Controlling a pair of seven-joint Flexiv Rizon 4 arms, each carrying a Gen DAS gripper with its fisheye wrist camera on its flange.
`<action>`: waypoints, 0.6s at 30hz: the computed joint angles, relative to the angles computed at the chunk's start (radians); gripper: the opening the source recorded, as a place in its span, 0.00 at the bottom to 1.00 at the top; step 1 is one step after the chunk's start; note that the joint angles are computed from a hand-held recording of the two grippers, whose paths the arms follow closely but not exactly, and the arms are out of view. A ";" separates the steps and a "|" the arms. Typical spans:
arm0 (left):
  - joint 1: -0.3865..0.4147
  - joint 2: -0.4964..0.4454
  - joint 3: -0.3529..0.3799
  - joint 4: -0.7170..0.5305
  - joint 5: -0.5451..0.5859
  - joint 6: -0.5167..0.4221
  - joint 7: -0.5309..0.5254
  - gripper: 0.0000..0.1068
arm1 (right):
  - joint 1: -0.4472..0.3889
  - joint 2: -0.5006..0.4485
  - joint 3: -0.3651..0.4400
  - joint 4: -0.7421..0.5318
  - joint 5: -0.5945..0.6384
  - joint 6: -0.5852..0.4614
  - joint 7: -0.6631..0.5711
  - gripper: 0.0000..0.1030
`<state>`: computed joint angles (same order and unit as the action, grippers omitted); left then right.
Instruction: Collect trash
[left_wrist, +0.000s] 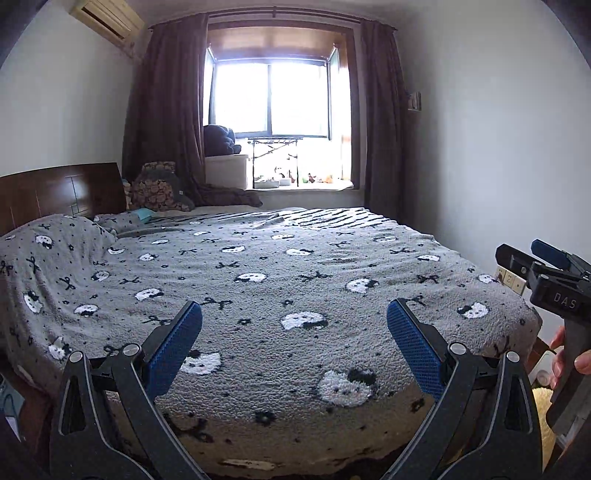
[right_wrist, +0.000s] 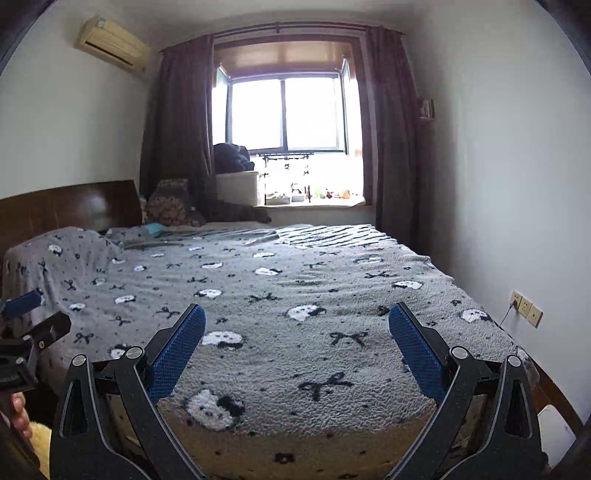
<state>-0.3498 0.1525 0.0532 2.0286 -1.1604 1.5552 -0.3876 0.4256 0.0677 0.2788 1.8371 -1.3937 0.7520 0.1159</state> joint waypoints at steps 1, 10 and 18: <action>-0.004 -0.002 0.001 0.001 -0.014 0.013 0.006 0.89 | 0.000 0.002 0.002 0.003 -0.004 -0.004 0.009 0.97; -0.068 0.002 -0.004 0.012 -0.166 0.083 0.125 0.89 | 0.043 0.001 0.039 0.018 0.018 -0.161 0.055 0.97; -0.052 0.003 -0.007 0.027 -0.151 0.075 0.081 0.89 | 0.071 0.002 0.043 0.023 0.015 -0.239 0.068 0.97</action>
